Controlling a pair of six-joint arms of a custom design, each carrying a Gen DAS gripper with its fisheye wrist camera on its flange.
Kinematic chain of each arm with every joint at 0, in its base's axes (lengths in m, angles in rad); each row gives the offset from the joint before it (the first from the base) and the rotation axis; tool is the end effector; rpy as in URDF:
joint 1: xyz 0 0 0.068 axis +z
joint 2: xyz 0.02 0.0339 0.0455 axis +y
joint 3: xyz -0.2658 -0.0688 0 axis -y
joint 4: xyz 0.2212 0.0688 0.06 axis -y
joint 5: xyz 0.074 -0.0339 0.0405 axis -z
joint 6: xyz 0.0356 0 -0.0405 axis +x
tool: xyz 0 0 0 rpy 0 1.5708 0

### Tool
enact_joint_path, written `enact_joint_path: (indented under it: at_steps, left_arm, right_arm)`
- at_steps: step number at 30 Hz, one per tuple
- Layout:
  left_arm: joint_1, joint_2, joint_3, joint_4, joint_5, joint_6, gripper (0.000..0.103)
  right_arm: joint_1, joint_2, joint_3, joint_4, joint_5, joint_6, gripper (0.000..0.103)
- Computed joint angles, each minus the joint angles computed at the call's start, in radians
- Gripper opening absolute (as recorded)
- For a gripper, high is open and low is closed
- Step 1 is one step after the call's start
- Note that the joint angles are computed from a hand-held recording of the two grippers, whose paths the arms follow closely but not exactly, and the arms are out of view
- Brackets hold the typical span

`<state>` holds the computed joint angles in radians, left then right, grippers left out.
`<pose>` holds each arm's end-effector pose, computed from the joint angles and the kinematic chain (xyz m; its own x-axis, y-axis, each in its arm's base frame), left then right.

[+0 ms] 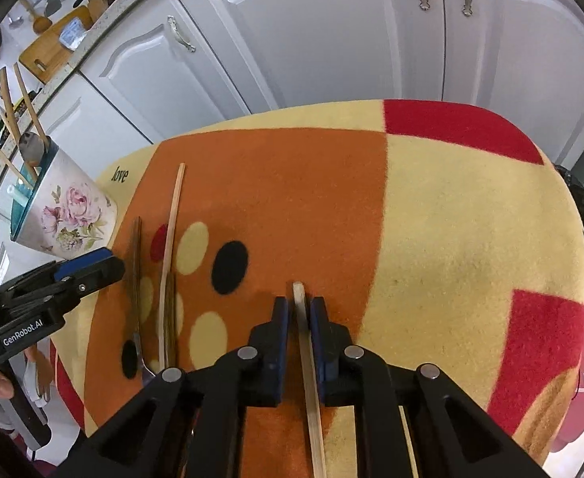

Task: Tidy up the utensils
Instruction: 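Grasp the gold fork with the left gripper while the right grasps a chopstick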

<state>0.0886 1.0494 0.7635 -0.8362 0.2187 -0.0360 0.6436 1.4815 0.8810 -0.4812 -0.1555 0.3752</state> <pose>0.1640 0.0068 0.2412 -0.8972 -0.1150 -0.4265 -0.0249 0.9772 -0.2110 0.2079 0.1628 0.2064 -0.8956 -0.2193 -0.3870 -0.3470 0.8888 0.2994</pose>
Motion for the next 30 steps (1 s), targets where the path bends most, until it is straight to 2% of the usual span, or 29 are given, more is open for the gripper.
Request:
enact_joint_path:
  at_steps: [3,6,9,12,15,19,21,24,28,29,30]
  left_arm:
    - [-0.009,0.036,-0.012,0.022,-0.048,-0.035,0.035]
    - [0.002,0.079,-0.024,0.075,-0.050,-0.099,0.036]
    - [-0.008,0.112,-0.018,0.121,-0.052,-0.157,0.044]
    - [-0.041,0.118,-0.028,0.166,-0.058,-0.159,0.045]
    - [-0.048,0.099,-0.042,0.157,-0.034,-0.094,0.015]
    - [-0.002,0.036,-0.074,0.103,0.048,0.039,0.015]
    - [0.034,-0.011,-0.087,0.033,0.090,0.130,0.014]
    - [0.063,-0.056,-0.088,-0.057,0.116,0.210,0.014]
    - [0.054,-0.067,-0.072,-0.086,0.085,0.197,0.016]
    - [0.037,-0.074,-0.072,-0.077,0.066,0.182,0.019]
    - [0.022,-0.081,-0.070,-0.070,0.045,0.165,0.031]
  right_arm:
    - [-0.007,-0.023,-0.025,-0.002,-0.007,0.007,0.013]
    - [-0.018,-0.045,-0.053,0.010,-0.031,0.025,0.019]
    - [-0.016,-0.055,-0.061,0.010,-0.029,0.022,0.021]
    - [-0.003,-0.052,-0.067,0.024,-0.026,0.010,0.020]
    - [0.017,-0.059,-0.090,0.053,-0.018,0.012,0.009]
    - [0.025,-0.084,-0.112,0.062,-0.048,0.030,0.007]
    - [0.034,-0.104,-0.116,0.051,-0.056,0.030,0.006]
    - [0.055,-0.101,-0.105,0.024,-0.039,0.030,0.006]
    - [0.083,-0.079,-0.088,0.006,0.020,0.035,0.007]
    - [0.088,-0.075,-0.081,0.001,0.029,0.034,0.008]
    - [0.084,-0.074,-0.077,-0.007,0.033,0.023,0.008]
